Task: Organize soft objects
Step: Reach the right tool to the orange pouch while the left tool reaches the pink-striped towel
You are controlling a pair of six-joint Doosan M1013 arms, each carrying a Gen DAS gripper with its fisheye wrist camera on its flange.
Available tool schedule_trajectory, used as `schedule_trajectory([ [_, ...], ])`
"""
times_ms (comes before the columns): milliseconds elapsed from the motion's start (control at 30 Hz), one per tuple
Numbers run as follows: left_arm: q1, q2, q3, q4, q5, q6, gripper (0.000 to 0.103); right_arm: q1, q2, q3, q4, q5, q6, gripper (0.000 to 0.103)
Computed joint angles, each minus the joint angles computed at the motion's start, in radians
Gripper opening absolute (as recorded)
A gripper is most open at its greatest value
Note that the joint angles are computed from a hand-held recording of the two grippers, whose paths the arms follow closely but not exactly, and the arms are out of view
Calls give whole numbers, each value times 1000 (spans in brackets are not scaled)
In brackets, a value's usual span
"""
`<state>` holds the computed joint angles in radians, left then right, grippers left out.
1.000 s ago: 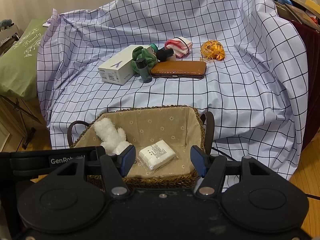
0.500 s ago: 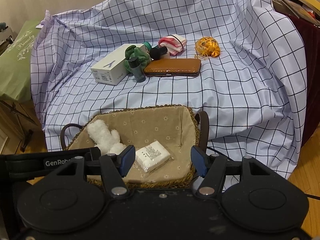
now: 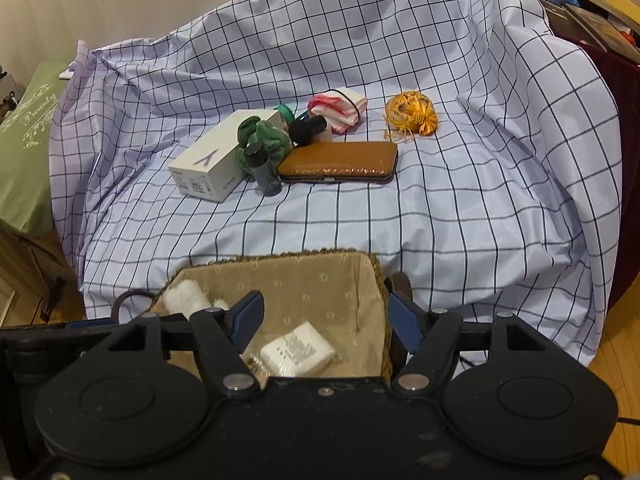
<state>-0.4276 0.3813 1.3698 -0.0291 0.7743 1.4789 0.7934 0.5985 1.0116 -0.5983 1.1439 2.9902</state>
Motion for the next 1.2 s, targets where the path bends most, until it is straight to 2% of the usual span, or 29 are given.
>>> schedule_trajectory([
  [233, -3, 39, -59, -10, 14, 58, 77, -31, 22, -32, -11, 26, -31, 75],
  [433, -3, 82, -124, -16, 30, 97, 77, -59, 58, -88, -31, 81, -90, 79],
  [967, 6, 220, -365, -79, 120, 201, 78, -163, 166, -236, -58, 139, -241, 82],
  [1200, 5, 299, -507, -107, 200, 234, 78, -217, 237, -322, -77, 179, -304, 93],
])
